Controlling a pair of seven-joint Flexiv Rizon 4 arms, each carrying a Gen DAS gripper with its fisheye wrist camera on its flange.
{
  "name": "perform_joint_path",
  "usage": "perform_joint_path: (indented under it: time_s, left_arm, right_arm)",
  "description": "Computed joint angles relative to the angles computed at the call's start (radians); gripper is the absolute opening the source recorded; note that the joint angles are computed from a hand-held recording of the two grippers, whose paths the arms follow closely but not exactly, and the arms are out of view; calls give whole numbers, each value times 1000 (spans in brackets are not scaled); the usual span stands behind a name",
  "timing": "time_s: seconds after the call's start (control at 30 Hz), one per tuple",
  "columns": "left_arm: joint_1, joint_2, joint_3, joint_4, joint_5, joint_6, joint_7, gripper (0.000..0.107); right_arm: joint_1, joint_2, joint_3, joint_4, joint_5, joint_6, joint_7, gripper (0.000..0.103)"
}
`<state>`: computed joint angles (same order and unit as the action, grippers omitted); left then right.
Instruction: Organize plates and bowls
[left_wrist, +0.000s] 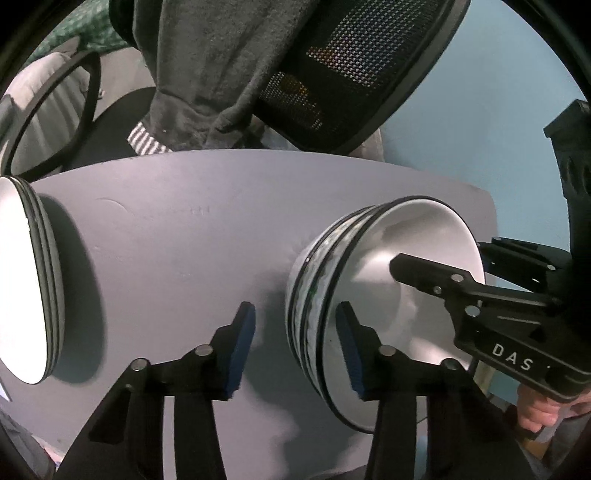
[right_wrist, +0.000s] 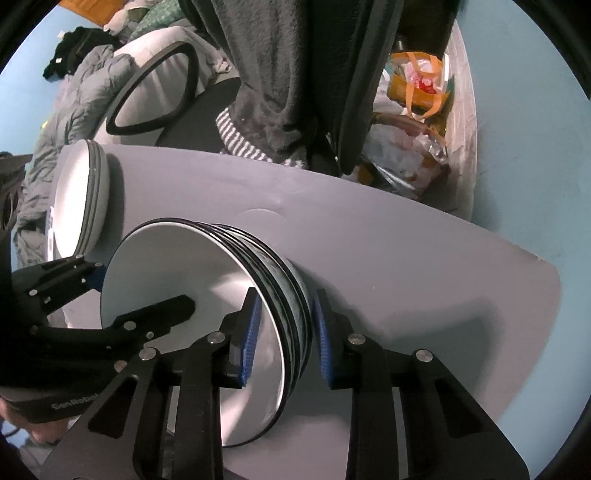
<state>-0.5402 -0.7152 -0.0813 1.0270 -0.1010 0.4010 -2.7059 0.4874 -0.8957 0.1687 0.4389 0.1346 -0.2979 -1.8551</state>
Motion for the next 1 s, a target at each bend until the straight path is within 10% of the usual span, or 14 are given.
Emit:
perform_joint_path:
  time_s: [0.27,1.0]
  left_arm:
    - [-9,10,-3,-12,5,-35,26,27]
    - [4,386,-42,537,-1,88,-101,19]
  right_arm:
    - [9,4,-3,4,-4,-15,32,28]
    - [68,260,77,483,13,201,112,23]
